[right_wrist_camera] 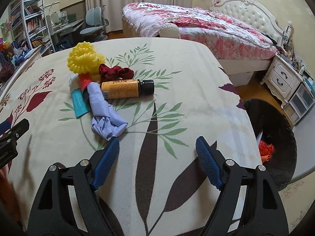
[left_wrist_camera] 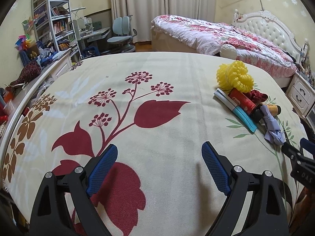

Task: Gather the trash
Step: 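Grasp the lavender cloth on the bed with the right tool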

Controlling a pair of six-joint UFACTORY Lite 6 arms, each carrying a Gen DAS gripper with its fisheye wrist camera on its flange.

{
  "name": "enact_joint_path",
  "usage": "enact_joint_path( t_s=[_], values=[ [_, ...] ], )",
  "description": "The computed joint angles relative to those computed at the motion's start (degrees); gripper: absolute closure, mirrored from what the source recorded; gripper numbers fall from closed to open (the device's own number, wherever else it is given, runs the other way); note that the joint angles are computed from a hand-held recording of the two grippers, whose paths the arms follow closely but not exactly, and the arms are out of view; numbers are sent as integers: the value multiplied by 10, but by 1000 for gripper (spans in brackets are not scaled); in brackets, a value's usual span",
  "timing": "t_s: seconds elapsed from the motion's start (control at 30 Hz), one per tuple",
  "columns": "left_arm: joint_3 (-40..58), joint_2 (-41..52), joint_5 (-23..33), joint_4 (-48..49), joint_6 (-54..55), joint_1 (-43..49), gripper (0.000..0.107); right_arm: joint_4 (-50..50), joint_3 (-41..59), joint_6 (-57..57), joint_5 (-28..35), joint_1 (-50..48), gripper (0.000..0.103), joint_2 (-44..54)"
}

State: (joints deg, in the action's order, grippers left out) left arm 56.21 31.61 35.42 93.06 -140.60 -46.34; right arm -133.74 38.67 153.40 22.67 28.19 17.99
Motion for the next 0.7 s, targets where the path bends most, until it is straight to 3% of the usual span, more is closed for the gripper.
enact_joint_path(
  t_s=[0.27,0.43,0.57,0.7],
  values=[
    [-29,-17,-5,17,-26,13,20,8,8,-12,-3,29,28,-24],
    [-28,-16,0,13,-21,11,20,-21,85,-7,-23,29,41,47],
    [-13,-6,5,-3,4,6,20,-87,102,43,-46,23,60,66],
    [6,6,6,-12,22,2,20,-61,78,29,-27,26,60,51]
  ],
)
